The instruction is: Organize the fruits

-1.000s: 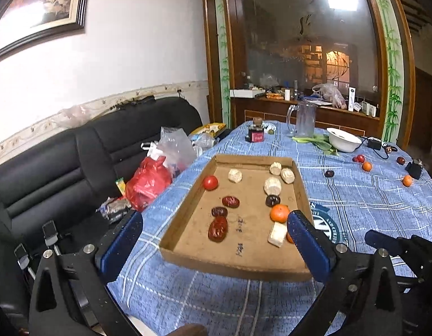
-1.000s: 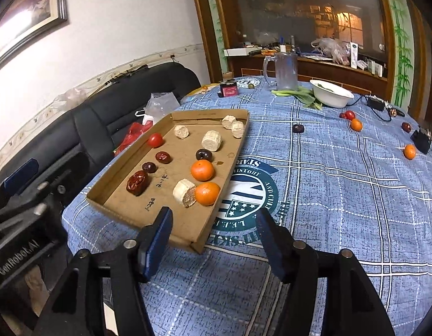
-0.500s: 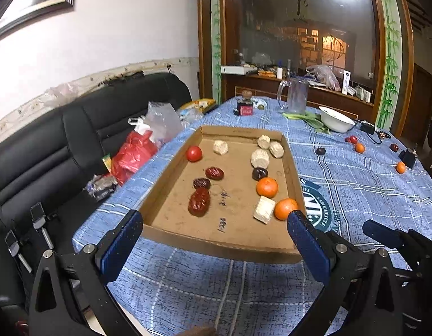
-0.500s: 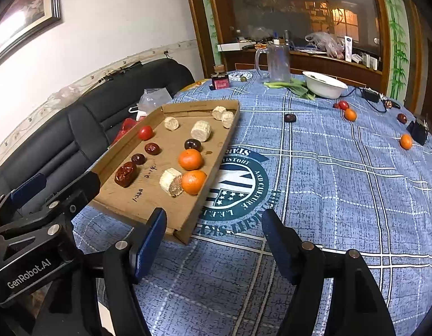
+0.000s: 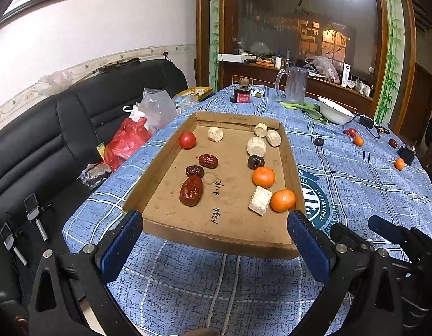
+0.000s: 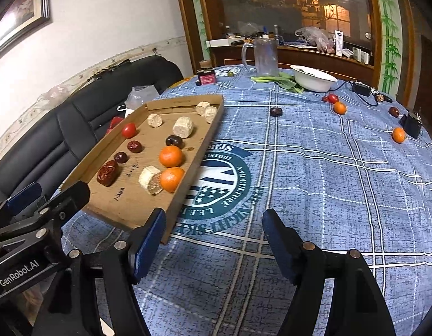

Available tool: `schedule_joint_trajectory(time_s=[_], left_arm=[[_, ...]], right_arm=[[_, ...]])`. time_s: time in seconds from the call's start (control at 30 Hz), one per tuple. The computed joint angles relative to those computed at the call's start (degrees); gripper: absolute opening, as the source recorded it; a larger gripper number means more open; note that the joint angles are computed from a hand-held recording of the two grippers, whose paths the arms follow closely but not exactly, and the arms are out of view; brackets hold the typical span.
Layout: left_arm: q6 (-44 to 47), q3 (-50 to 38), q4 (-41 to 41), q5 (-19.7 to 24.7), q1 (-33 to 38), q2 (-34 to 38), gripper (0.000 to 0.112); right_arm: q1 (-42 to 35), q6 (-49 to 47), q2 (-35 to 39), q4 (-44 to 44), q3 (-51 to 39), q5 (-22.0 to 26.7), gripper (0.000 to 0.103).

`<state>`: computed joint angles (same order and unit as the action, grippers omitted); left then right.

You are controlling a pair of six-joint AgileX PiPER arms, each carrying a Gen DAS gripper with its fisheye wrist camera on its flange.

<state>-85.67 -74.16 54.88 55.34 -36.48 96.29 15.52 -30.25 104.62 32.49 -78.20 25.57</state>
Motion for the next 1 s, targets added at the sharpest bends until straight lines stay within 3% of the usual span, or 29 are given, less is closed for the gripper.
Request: schedule_joint_trajectory(time_s=[0.53, 1.0], left_arm=[[0.32, 0.52, -1.85, -2.06, 1.47, 0.32, 0.103], [2.96, -0.16, -4.44, -1.19, 3.16, 2.74, 0.103]], right_arm=[[1.21, 6.47, 1.17, -7.48, -1.71, -0.01, 0.076], [-1.22, 8.74, 1.53, -6.98, -3.29, 0.38, 0.08]])
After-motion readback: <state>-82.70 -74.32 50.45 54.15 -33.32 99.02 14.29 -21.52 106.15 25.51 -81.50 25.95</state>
